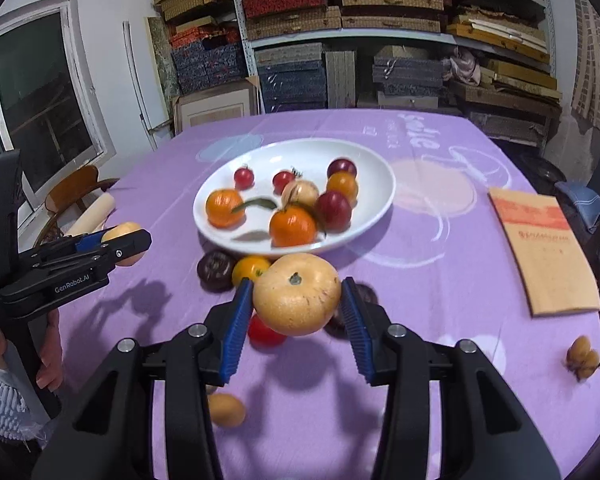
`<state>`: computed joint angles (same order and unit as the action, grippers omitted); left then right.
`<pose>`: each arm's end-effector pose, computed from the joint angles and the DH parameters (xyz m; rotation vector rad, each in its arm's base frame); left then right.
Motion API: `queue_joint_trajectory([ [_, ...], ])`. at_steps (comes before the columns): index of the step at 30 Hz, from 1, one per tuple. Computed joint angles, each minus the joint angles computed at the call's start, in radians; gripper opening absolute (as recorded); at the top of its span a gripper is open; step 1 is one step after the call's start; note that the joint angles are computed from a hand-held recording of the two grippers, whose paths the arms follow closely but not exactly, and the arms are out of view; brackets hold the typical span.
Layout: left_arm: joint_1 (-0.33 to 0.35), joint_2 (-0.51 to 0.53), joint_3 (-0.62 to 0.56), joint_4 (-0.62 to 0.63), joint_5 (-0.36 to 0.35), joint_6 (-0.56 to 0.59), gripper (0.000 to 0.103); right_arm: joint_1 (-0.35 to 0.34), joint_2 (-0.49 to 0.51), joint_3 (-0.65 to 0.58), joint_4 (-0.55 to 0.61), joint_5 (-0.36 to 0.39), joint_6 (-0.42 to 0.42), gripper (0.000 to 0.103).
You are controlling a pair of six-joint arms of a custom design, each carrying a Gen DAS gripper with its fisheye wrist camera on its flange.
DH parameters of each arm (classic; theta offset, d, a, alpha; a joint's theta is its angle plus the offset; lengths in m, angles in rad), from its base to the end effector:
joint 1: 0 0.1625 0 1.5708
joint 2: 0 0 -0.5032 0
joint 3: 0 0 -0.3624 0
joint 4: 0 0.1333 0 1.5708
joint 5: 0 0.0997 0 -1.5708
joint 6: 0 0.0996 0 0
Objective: Organize fruits
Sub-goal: 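Lower both pears onto the white plate and open both tools, then withdraw both tools from the plate toward the fruit pile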
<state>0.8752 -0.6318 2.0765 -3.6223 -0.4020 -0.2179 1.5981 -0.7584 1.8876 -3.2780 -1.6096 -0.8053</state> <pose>-0.1835 -0.5708 0.1250 0.0725 2.0915 -1.1736 0.1474 -0.6543 0.1521 1.1143 -2.5600 0.7476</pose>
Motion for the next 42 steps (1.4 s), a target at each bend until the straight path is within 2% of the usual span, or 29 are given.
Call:
queue_joint_trajectory([
  [3,0.035,-0.002,-0.118,0.005,-0.028,0.111,0.047,0.022,0.035,-0.126,0.099,-0.012,0.037,0.044],
  [6,0.086,0.008,-0.256,0.086,-0.054,0.17,0.047,0.042,0.09,-0.263,0.188,-0.035,0.08,0.044],
  [11,0.16,0.03,-0.41,0.284,-0.092,0.11,0.047,0.076,0.208,-0.503,0.337,-0.102,0.102,0.044],
  [17,0.217,0.033,-0.447,0.434,-0.131,-0.002,0.047,0.111,0.324,-0.677,0.475,-0.179,0.036,0.044],
  [21,0.227,0.039,-0.443,0.447,-0.135,0.002,0.047,0.117,0.359,-0.699,0.47,-0.213,0.007,0.045],
  [25,0.221,0.04,-0.437,0.397,-0.121,0.027,0.063,0.111,0.352,-0.696,0.463,-0.193,0.036,0.046],
  [29,0.199,0.019,-0.408,0.347,-0.103,0.023,0.064,0.103,0.296,-0.644,0.417,-0.13,0.062,0.046],
  [32,0.172,-0.011,-0.357,0.317,-0.091,-0.003,0.065,0.09,0.217,-0.542,0.333,-0.048,0.077,0.052],
  [34,0.149,-0.025,-0.313,0.286,-0.067,-0.007,0.067,0.076,0.162,-0.458,0.253,0.005,0.084,0.065],
  [36,0.124,-0.036,-0.266,0.266,-0.038,-0.024,0.07,0.061,0.11,-0.366,0.165,0.042,0.08,0.071],
  [42,0.041,-0.056,-0.077,0.307,0.006,-0.211,0.076,-0.014,0.005,-0.13,-0.046,0.113,0.08,0.08],
])
